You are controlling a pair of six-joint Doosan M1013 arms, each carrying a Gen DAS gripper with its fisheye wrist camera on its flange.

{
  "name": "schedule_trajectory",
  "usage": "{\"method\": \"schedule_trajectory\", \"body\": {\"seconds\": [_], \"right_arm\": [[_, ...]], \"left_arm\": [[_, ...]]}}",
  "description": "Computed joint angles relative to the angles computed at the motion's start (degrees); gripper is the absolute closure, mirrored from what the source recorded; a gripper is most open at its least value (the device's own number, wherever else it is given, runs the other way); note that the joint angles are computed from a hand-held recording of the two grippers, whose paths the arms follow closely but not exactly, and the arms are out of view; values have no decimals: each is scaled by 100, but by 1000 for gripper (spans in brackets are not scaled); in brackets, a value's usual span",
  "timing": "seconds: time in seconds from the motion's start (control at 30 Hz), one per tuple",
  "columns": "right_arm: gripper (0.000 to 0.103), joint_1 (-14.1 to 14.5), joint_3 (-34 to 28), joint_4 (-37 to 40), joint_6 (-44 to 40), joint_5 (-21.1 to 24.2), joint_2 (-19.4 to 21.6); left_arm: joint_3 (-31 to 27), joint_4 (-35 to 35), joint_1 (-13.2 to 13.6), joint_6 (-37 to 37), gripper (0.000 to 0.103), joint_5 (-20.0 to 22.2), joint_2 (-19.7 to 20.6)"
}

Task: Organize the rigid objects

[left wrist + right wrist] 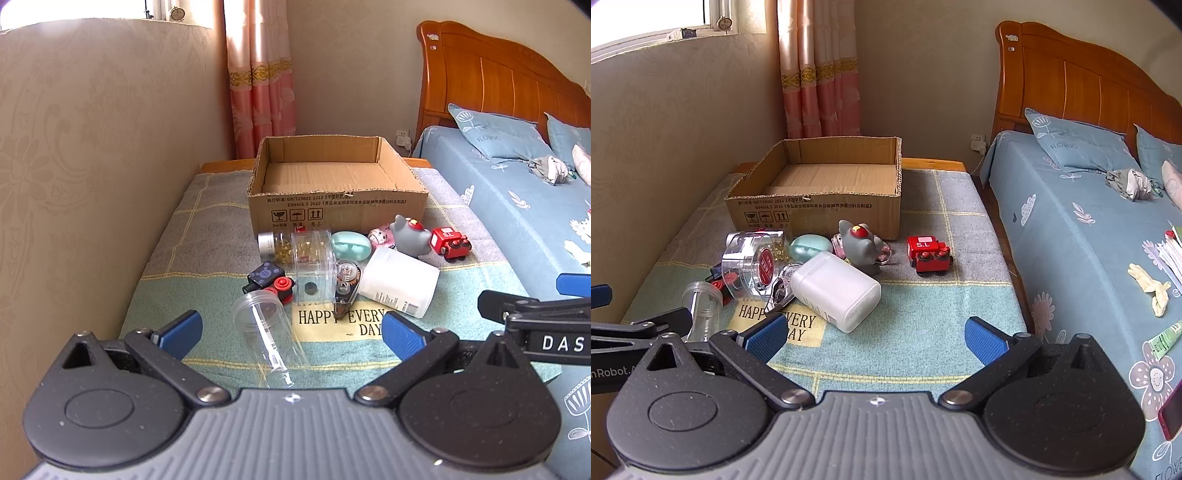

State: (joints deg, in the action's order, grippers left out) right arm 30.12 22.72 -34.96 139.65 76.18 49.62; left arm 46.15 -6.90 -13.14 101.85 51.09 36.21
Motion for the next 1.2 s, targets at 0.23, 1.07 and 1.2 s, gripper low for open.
{"method": "schedule_trajectory", "body": {"seconds": [0.23,1.07,1.2], "right_arm": [[0,5,6,-23,3,-3,-5],[0,24,-54,-126,-65,-5,36],[0,17,-51,-128,-104,-51,40]], "left_arm": [[4,-9,3,15,1,-17,-3],[-1,-162,26,179,1,-35,0],[18,-170,25,305,1,-102,0]]}}
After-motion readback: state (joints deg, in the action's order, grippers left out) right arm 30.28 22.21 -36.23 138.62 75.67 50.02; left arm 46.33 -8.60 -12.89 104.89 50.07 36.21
